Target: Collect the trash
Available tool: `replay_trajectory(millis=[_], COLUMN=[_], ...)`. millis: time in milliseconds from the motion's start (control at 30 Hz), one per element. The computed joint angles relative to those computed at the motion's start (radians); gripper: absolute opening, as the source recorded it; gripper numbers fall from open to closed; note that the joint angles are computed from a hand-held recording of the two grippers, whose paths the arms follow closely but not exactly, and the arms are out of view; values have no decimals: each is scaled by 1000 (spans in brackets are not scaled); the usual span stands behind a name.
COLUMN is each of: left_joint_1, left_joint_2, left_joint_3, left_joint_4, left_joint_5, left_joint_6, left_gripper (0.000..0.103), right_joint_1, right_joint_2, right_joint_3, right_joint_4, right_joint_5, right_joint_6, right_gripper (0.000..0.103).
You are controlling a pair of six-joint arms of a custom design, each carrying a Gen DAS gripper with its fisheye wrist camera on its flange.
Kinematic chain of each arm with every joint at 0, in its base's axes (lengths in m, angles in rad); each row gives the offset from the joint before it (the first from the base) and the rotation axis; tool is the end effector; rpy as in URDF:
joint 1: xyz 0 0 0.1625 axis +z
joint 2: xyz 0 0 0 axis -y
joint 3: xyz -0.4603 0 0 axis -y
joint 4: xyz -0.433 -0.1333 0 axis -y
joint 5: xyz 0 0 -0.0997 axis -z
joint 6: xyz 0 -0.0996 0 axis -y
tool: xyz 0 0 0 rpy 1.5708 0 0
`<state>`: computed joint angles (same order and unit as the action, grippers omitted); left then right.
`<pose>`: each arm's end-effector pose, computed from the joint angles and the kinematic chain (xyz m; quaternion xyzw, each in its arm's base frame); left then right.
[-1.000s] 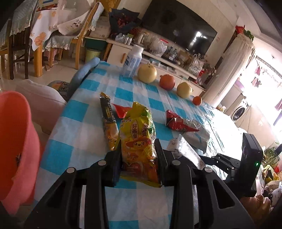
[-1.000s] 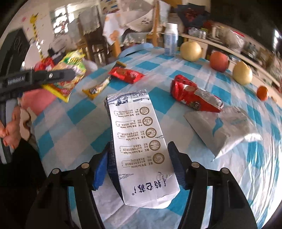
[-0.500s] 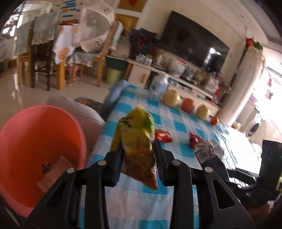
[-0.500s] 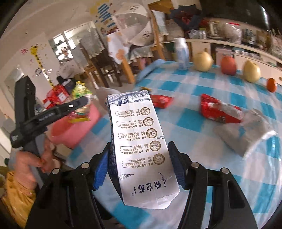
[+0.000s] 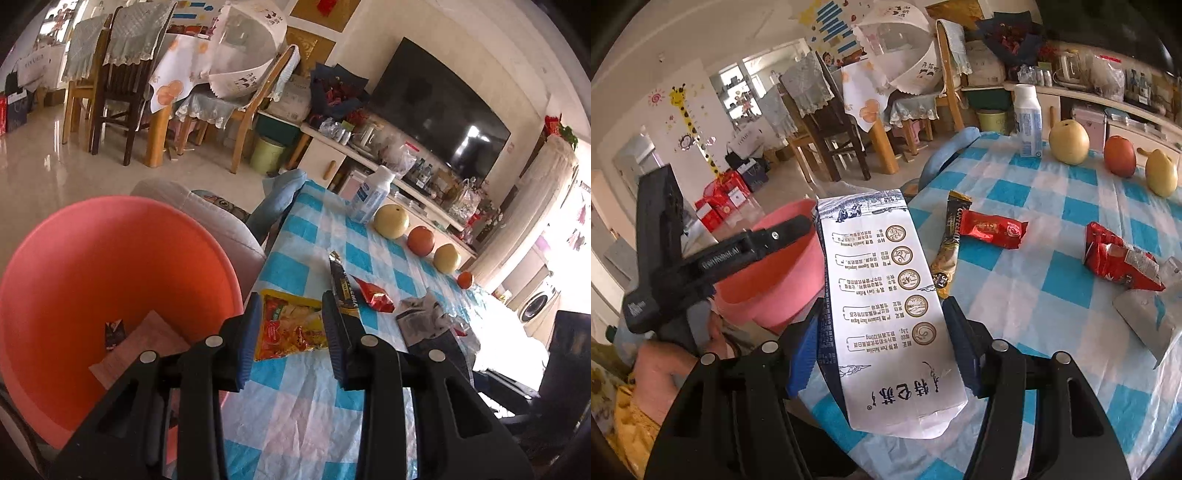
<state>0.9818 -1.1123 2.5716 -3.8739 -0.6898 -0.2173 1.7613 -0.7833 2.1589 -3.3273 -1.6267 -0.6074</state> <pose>-0.0283 -0.4207 0.1773 -0.0191 0.8433 -0.4933 0.2125 0.2276 -0.5057 0.0073 0.3764 -0.9065 0.1795 0.0660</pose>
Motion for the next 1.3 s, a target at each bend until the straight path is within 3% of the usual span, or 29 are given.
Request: replay_trajectory(millis=[133, 200, 267, 433, 567, 667, 933, 1033, 1100, 1200, 1300], left_joint_1=[18, 20, 16, 19, 33, 32, 17, 33, 26, 35, 32], left_joint_2=[-2, 9, 25, 75, 94, 132, 193, 177, 193, 194, 202], left_joint_3=[-16, -28, -42, -101, -139, -163, -212, -211, -223, -223, -228], left_joint_4=[54, 72, 108, 214, 296, 288, 343, 349, 385, 343, 327], left_joint_5=[-85, -100, -78, -3, 24, 87, 168, 37, 47, -80, -114], left_joint_6=[25, 30, 28, 15, -10, 10, 45, 45, 55, 80, 87], left_gripper=[36, 42, 67, 82, 84, 86, 91, 91, 91, 91, 91], right_joint_1=[-26, -45, -61, -110, -138, -155, -203, -219, -227, -239, -249], right_joint_2=[-11, -24, -36, -74, -93, -107, -142, -159, -170, -185, -192], right_joint_3=[14, 26, 39, 70, 78, 81, 80, 80, 79, 77, 72], right_joint_4=[-24, -32, -47, -53, -37, -19, 26, 30, 31, 41, 54], right_joint_5=[-7, -10, -9, 32, 74, 95, 139, 154, 161, 173, 177], right_joint_6=[2, 0, -4, -26, -47, -65, -65, -61, -60, -55, -52], right_gripper=[64, 64, 64, 64, 64, 64, 64, 64, 64, 64, 64])
